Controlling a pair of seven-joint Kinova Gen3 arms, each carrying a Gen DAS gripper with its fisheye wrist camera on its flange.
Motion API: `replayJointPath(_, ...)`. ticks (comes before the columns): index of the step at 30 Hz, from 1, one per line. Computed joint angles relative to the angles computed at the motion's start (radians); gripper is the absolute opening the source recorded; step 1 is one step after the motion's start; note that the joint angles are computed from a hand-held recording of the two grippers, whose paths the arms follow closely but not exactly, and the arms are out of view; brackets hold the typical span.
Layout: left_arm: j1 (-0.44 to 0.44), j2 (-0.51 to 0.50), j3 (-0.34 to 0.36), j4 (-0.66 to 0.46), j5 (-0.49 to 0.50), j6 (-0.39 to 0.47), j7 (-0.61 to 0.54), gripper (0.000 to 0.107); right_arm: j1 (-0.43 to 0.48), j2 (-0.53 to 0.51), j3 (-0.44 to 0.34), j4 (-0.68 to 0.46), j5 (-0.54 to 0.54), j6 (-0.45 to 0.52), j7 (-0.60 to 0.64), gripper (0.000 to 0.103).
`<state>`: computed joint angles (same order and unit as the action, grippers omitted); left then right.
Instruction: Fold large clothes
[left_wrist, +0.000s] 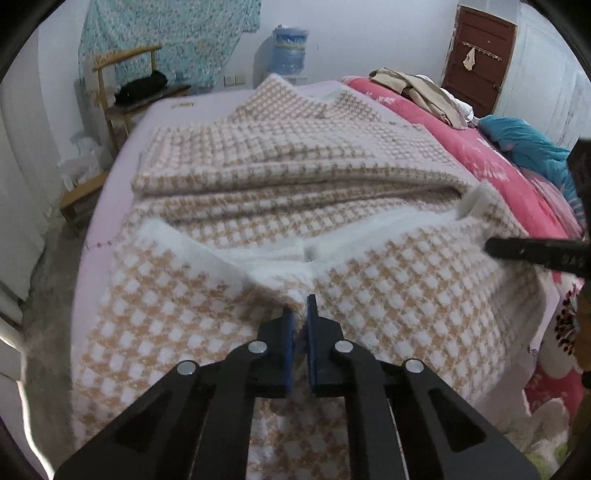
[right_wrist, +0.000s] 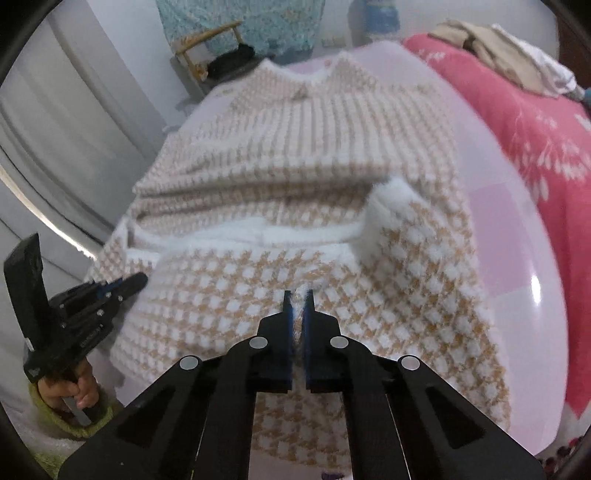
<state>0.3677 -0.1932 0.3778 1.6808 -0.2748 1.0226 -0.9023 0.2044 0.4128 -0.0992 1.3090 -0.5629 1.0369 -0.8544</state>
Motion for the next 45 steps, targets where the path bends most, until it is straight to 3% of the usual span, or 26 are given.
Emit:
replayJointPath(4,-0.025,-0.022,0.015,-0.015,-0.059,-0.024,0.025,0.005,0.017,-0.034,-0.012,0.018,-0.048,-0.048,0.036,0.002)
replayJointPath(9,-0.039,0.022,0.009,-0.036,-0.076,-0.037,0.019,0.005,-0.02,-0.006,-0.003,0.008,-0.021,-0.121,0.026,0.002)
replayJointPath(12,-0.019,0.065,-0.025,-0.031,-0.032,-0.021,-0.008,0.006,-0.043,0.07,0.011,-0.049,0.033,-0.074,-0.049,0.004)
replayJointPath(15,-0.005,0.053,-0.05,-0.003,-0.014,-0.043,-0.003,0.009,0.011,0.102,-0.023,-0.092,0.025,0.002,-0.089,0.015)
replayJointPath(18,-0.009,0.029,-0.078,0.0,0.03,-0.044,-0.025,0.012,0.06,0.051,-0.025,-0.035,-0.035,-0.058,-0.039,0.045)
replayJointPath(21,-0.028,-0.017,-0.089,0.015,0.052,-0.057,-0.042,0.016,0.094,-0.008,-0.015,0.022,-0.064,-0.146,0.005,0.047)
replayJointPath(24,-0.057,-0.056,-0.086,0.017,0.058,-0.056,-0.049,0.019,0.053,-0.017,0.023,0.027,0.004,-0.215,-0.02,0.048)
replayJointPath(27,-0.122,-0.085,-0.037,0.012,0.0,-0.007,-0.008,0.029,0.031,0.016,0.022,-0.01,0.057,-0.208,-0.041,0.048)
replayJointPath(29,-0.153,-0.086,-0.013,0.005,-0.037,0.028,0.012,0.049,-0.005,0.039,0.033,-0.027,0.114,-0.219,-0.068,0.048)
replayJointPath(31,-0.167,-0.055,-0.007,-0.018,-0.056,0.085,0.008,0.055,-0.04,0.039,0.051,-0.015,0.176,-0.238,-0.102,0.045)
replayJointPath(36,-0.151,-0.02,-0.033,-0.01,-0.083,0.089,0.014,0.055,-0.013,0.02,0.023,0.017,0.18,-0.248,-0.132,0.018)
replayJointPath(37,-0.147,-0.021,-0.038,-0.005,-0.084,0.086,0.017,0.048,-0.007,0.015,0.019,0.02,0.175,-0.248,-0.13,0.012)
replayJointPath(41,-0.129,-0.025,-0.063,0.011,-0.063,0.048,0.006,0.012,0.03,-0.017,-0.007,0.067,0.114,-0.285,-0.092,0.006)
replayJointPath(45,-0.144,-0.063,-0.023,0.005,-0.122,0.02,0.045,0.01,0.067,-0.049,-0.025,0.088,0.034,-0.313,-0.038,0.005)
